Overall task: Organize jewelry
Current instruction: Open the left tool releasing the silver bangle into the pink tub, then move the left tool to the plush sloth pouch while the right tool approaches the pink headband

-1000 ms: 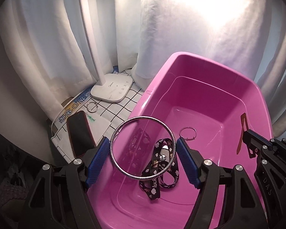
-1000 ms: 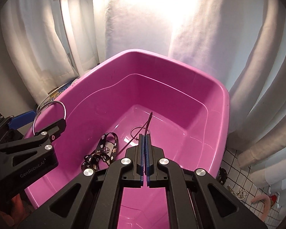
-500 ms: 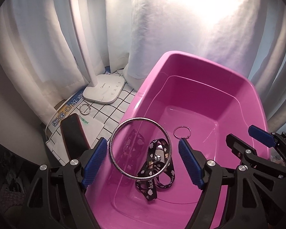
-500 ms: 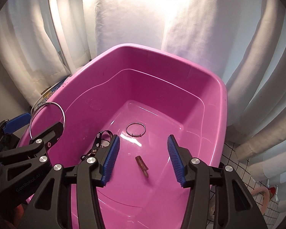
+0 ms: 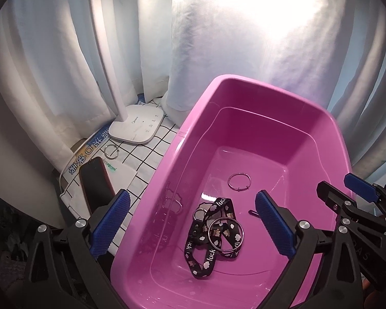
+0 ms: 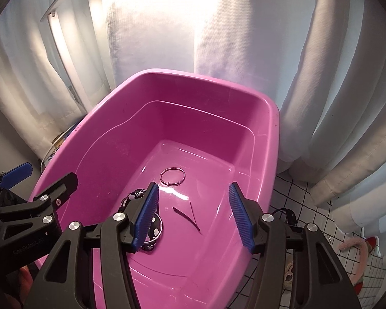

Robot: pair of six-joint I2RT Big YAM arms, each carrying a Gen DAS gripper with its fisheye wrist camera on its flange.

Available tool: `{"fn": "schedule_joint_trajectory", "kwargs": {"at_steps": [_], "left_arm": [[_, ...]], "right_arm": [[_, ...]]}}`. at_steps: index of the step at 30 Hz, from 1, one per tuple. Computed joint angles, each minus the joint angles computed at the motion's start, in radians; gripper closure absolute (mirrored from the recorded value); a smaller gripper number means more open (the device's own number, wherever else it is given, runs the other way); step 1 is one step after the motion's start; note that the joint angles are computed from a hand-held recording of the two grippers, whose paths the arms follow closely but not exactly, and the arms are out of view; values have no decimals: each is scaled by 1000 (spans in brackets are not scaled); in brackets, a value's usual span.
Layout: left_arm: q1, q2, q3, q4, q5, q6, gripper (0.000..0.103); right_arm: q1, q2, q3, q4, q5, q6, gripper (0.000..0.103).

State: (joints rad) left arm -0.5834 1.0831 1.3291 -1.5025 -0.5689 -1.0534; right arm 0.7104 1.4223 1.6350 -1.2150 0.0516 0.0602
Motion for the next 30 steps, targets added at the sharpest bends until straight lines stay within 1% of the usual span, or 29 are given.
{"fn": "schedule_joint_trajectory", "kwargs": {"at_steps": [4,7,10,15,17,19,22,24,26,30], "left_arm": [[-19,-8,13,-5,-27,-23,7],[-52,-2,37,-12,-58,-29,7],[-97,21,71,7,-75,-8,7],[-185,95,151,66,-72,25,7],[-215,135,189,98,-59,51,7],[-247,178,230,117,-56,71,7],[-290,234,286,131,-53,80,7],[-314,275,326,126,-53,72,7],[-337,317,369,112,-57,56,7],[-374,390,435,89,-70,-7,7]], "right_arm": [[-7,-45,-35,37,-16,17,49],[-27,-98,-75,69,-15,30,49],[-70,-156,-112,76,-17,45,48],[-182,-253,-166,49,-22,38,47],[-239,-287,-184,34,-34,27,47],[-299,-318,-202,26,-45,4,47],[-408,-364,-224,9,-78,-47,47],[-491,-384,-229,-4,-104,-98,47],[-591,-389,-228,-14,-146,-160,45],[-769,-349,-202,-38,-255,-282,45]]}}
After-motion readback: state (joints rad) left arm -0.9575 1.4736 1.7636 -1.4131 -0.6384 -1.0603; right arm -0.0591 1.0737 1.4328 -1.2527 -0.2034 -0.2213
